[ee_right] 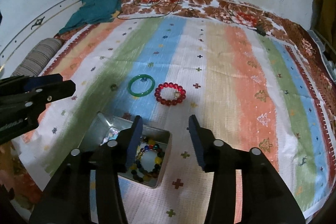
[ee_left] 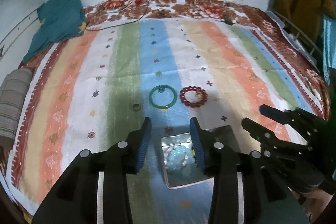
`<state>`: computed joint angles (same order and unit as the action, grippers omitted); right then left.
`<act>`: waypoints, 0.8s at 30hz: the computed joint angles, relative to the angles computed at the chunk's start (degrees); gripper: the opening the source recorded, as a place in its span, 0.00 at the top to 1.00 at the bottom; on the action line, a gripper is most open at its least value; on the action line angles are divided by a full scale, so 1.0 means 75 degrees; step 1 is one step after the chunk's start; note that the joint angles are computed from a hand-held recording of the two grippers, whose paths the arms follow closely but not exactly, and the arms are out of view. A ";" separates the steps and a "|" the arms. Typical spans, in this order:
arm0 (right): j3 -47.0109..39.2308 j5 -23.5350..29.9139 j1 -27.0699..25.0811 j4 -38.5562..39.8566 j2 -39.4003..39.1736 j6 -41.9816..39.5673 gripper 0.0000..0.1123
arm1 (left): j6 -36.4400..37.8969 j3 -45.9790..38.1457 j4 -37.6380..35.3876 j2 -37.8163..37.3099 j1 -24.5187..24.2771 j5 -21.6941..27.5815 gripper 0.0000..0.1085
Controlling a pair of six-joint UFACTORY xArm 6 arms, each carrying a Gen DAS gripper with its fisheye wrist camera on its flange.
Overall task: Organize jewelry
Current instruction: 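Open both grippers over the silver tin to release the bracelets, then move left gripper toward green bangle while right gripper approaches red bead bracelet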
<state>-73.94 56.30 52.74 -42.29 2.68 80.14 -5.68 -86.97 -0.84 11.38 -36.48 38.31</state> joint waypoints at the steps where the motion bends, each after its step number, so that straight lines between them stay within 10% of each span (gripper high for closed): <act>1: 0.0003 -0.0049 -0.0033 0.0026 0.0012 -0.0010 0.57 | -0.0071 -0.0075 0.0036 0.0066 0.0029 0.0046 0.62; 24: -0.0085 -0.0481 -0.0756 0.0278 0.0287 -0.0119 0.34 | -0.0453 -0.1646 0.0522 0.1407 0.0352 0.0665 0.50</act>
